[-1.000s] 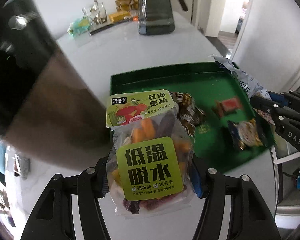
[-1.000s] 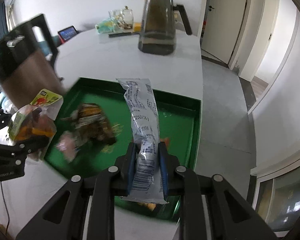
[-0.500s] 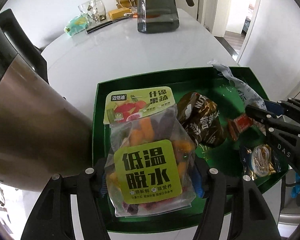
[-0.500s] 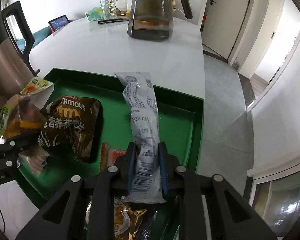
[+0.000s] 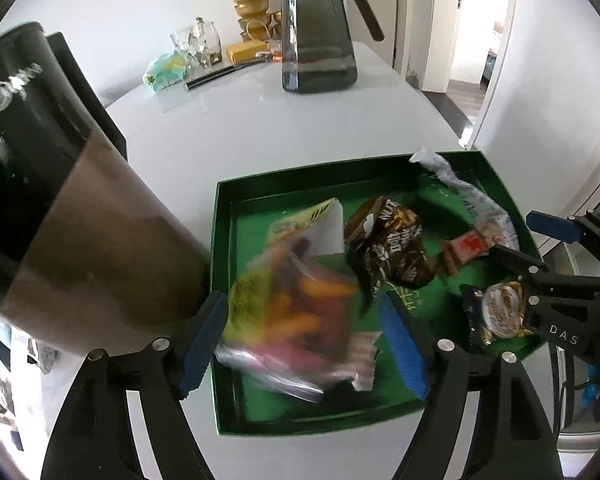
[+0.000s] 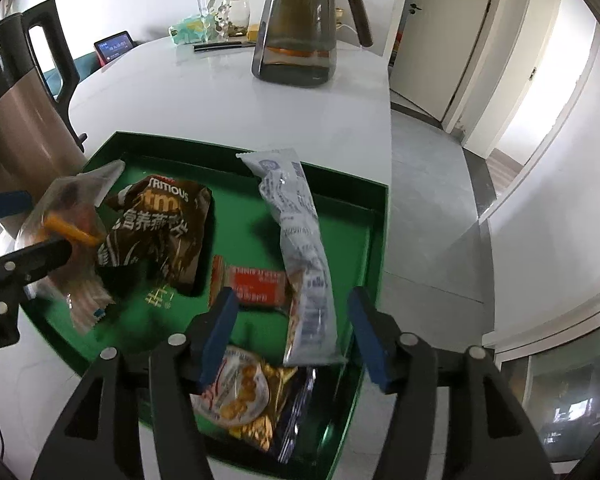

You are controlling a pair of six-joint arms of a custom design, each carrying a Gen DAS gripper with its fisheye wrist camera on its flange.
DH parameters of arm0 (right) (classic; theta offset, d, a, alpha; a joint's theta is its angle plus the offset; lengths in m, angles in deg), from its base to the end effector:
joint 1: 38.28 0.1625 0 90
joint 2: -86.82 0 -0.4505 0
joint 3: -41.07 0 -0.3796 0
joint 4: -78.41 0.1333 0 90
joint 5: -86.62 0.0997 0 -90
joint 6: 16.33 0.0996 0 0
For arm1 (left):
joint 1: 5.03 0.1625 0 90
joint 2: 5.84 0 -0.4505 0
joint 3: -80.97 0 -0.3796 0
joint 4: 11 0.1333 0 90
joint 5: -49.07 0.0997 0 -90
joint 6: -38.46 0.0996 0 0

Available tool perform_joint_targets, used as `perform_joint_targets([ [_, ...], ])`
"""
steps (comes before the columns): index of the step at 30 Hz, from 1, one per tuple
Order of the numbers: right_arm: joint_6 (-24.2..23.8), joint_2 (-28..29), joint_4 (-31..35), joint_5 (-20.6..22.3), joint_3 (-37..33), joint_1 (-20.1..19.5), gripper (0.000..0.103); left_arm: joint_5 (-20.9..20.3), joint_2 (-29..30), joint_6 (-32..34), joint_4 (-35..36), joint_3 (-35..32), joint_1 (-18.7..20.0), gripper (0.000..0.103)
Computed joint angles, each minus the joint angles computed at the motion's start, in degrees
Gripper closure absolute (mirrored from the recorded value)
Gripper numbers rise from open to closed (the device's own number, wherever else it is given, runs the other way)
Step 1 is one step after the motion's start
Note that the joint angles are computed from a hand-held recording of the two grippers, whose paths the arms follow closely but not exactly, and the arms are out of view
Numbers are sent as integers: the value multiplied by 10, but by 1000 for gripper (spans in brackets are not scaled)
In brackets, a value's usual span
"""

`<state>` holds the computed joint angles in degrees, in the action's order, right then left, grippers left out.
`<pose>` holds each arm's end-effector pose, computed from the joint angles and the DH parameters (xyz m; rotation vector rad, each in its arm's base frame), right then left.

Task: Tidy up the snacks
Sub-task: 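Open both tools to drop the fruit bag and silver bar into the tray, then move both open tools back toward the remaining packs on the table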

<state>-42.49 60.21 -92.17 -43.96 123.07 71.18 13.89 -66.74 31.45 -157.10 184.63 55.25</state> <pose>0.3114 -0.6757 0.0258 0.7387 -2.2618 0.4777 -0.1150 -0.6345 0.2656 0.3063 2.2120 -0.6116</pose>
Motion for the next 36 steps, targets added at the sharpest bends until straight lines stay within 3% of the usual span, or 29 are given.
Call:
perform_joint_targets([
  [4, 7, -19, -21, 0, 31, 11, 54, -8, -26, 5, -7, 26, -15, 30],
  [7, 17, -40, -39, 0, 63, 23, 38, -12, -52, 6, -2, 48, -28, 30],
  [12, 34, -71, -61, 4, 115, 46, 33, -4, -106, 1, 11, 93, -49, 27],
  [14, 39, -81, -68, 10, 135, 56, 13, 2, -133, -11, 27, 112, -54, 27],
  [15, 41, -83, -69, 15, 141, 61, 11, 6, -146, -18, 35, 120, -57, 27],
  [18, 50, -89, -67, 29, 162, 80, 10, 24, -188, -42, 63, 146, -61, 14],
  [22, 59, -85, -64, 39, 176, 103, 9, 45, -247, -57, 99, 173, -59, 14],
  [27, 89, -65, -49, 45, 168, 142, 9, 55, -301, -28, 108, 187, -41, 14],
  [36, 146, 0, 7, 50, 95, 202, 8, 38, -377, 67, 103, 173, 39, 14],
])
